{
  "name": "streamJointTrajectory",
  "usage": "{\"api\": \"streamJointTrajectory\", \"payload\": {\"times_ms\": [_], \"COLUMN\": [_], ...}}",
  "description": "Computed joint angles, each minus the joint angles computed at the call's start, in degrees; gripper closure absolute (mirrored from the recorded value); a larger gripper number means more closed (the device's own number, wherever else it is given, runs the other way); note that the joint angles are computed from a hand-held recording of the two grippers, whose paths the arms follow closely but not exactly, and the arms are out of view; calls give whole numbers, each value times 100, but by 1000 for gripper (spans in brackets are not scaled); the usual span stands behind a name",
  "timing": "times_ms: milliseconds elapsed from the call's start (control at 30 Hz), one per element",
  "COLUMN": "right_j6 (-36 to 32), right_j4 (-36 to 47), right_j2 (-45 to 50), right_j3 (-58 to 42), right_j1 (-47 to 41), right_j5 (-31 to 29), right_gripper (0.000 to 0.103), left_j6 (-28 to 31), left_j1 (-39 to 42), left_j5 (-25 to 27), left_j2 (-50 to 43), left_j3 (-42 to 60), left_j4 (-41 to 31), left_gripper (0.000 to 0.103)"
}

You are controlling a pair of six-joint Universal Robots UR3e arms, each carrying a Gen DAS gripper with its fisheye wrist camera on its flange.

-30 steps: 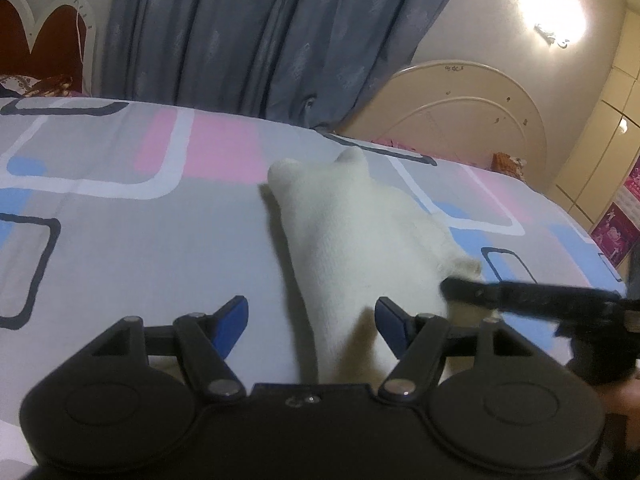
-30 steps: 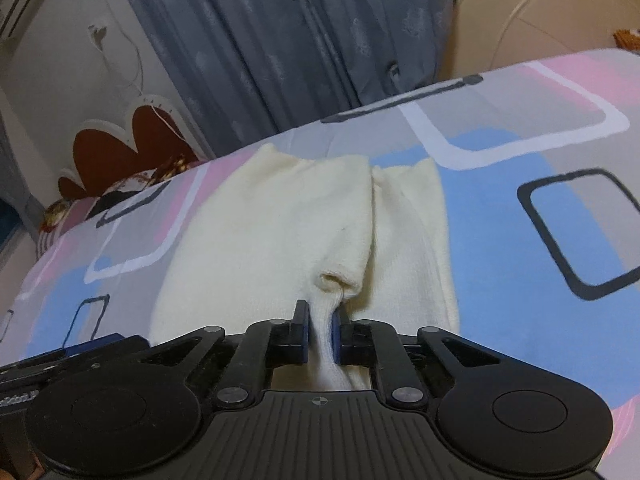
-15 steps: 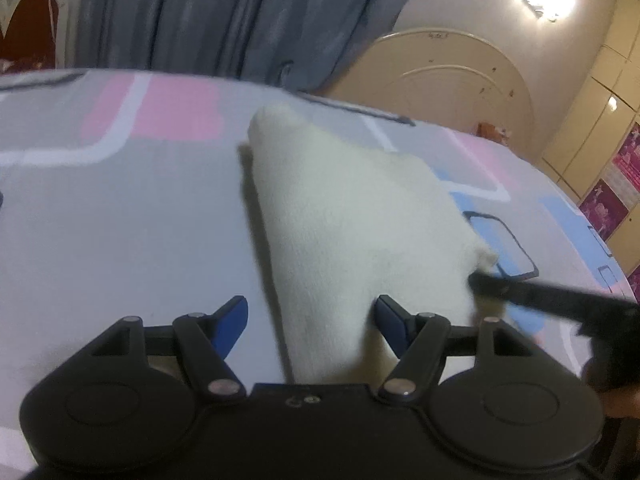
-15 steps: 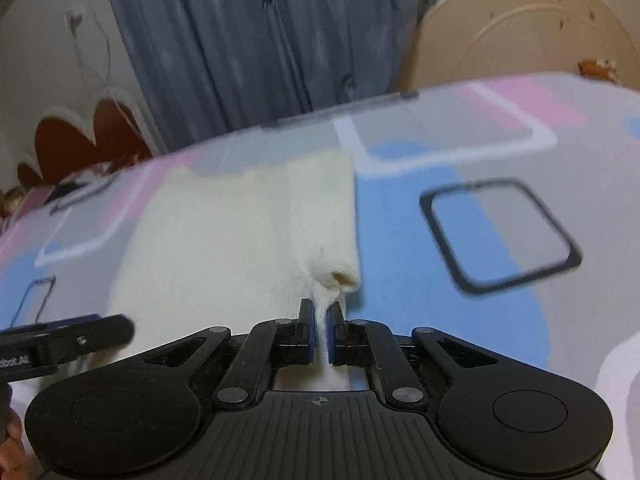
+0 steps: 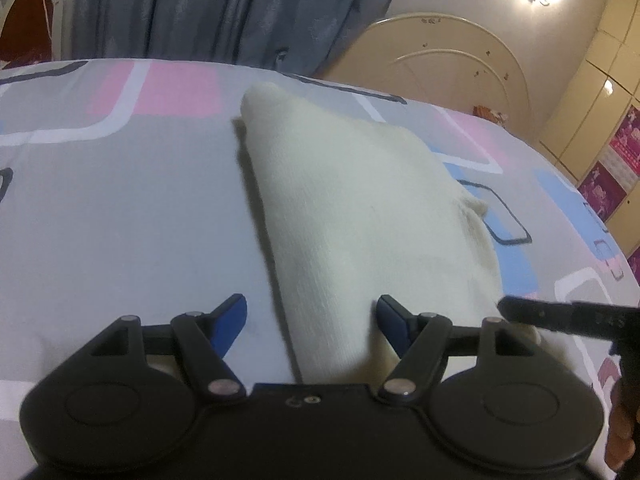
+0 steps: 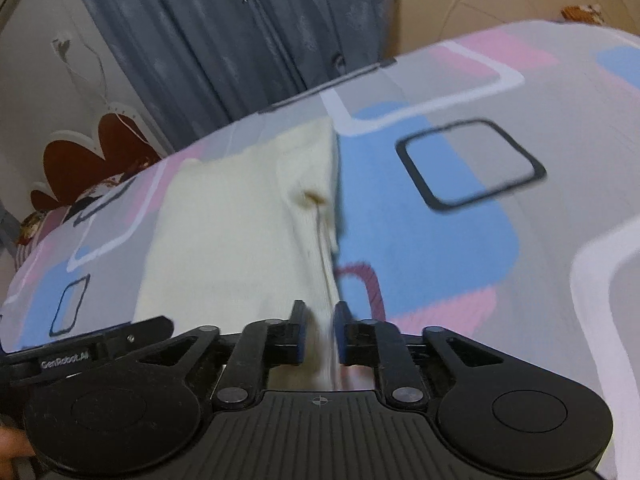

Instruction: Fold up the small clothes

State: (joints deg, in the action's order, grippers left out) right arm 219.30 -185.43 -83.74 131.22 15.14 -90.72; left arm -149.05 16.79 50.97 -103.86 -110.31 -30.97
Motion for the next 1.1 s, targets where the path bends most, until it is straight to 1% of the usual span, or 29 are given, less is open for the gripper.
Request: {"api": "streamJointTrajectory", "payload": {"times_ms": [33, 133, 167, 200, 300, 333, 400, 433, 467, 600, 700, 800, 967, 1067, 1100], "right_j6": [77, 189, 187, 210, 156, 141, 71, 21, -23, -172, -444, -648, -1013, -1229, -1281], "right_j4": [-3, 182, 255, 272, 350, 291, 523, 650, 723, 633, 613, 576, 459, 488, 450], "right_j2": [-82, -142, -167, -179, -205, -248, -404, -438, -439, -442, -203, 175, 1163, 1753, 1929], "right_j3": [95, 55, 30, 42, 185, 278, 239, 140, 36, -225, -655, -1163, -2265, -2939, -3094], "right_j1": [32, 276, 345, 388, 393, 354, 270, 340, 395, 398, 367, 327, 334, 210, 181], "right_j5": [36, -152, -209, -230, -183, -140, -32, -168, -323, -634, -745, -840, -1173, -1085, -1068], "right_gripper": [80, 82, 86, 88, 89, 89, 88, 88, 88, 88, 88, 88, 88, 88, 88], "left_j6": [49, 191, 222, 269, 325, 321, 285, 258, 229, -33, -384, -763, -1286, -1503, -1546], "left_j1": [13, 25, 15, 32, 71, 66, 68, 83, 101, 60, -109, -333, -741, -959, -1028], "left_j5": [-4, 63, 84, 80, 61, 75, 60, 13, -30, -185, -203, -119, 237, 465, 540], "left_j2": [16, 64, 80, 103, 134, 147, 180, 207, 237, 231, -57, -472, -1386, -1981, -2164], "left_j3": [-24, -53, -64, -109, -168, -139, -20, 29, 40, 227, 714, 1262, 2424, 3203, 3425], "left_j4": [-6, -34, -20, 2, 10, -40, -247, -333, -330, -144, -91, 162, 575, 544, 536], "left_gripper": [32, 37, 38, 38, 38, 38, 39, 41, 41, 41, 41, 41, 41, 42, 44]}}
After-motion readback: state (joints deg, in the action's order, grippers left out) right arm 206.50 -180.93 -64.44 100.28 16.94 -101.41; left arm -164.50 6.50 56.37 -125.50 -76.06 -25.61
